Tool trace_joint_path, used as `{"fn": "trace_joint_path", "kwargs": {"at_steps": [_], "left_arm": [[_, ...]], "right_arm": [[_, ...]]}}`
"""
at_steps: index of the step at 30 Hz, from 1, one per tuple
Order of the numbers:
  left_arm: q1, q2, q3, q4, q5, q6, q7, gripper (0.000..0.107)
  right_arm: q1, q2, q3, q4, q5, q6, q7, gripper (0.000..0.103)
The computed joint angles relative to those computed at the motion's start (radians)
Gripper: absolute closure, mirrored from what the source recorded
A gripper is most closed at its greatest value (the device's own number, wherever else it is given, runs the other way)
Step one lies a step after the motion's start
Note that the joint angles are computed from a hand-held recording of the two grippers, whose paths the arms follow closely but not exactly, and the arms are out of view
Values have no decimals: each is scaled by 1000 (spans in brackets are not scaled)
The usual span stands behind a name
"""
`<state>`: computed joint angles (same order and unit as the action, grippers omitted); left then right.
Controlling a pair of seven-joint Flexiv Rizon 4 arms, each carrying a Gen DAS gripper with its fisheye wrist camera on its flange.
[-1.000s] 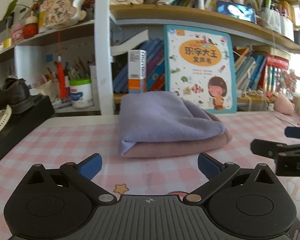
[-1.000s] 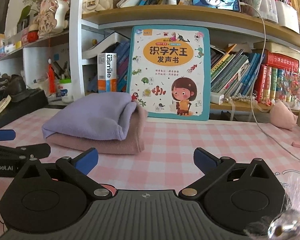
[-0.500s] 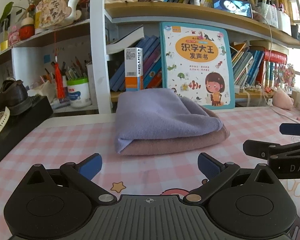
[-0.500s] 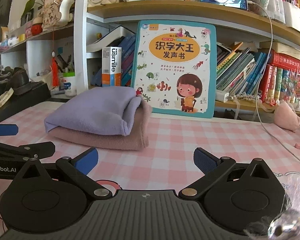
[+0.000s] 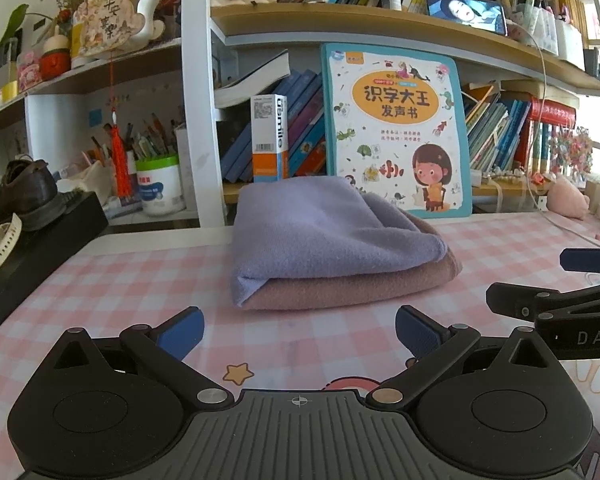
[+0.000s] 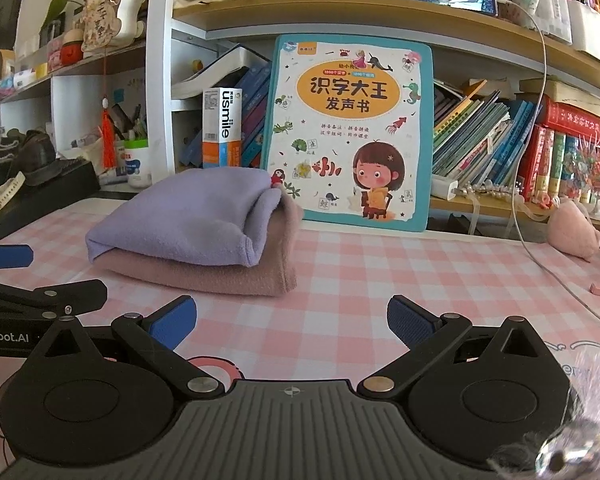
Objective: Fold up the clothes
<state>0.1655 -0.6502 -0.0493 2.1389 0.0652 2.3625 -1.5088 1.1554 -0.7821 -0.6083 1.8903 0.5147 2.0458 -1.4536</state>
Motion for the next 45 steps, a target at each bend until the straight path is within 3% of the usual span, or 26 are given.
{"fn": "trace_joint_path", "kwargs": {"at_steps": [45], "left_arm": [[1, 2, -3, -3, 5, -19, 8, 4]], "right_arm": [[-4, 2, 4, 0, -9, -3, -3, 0]]}}
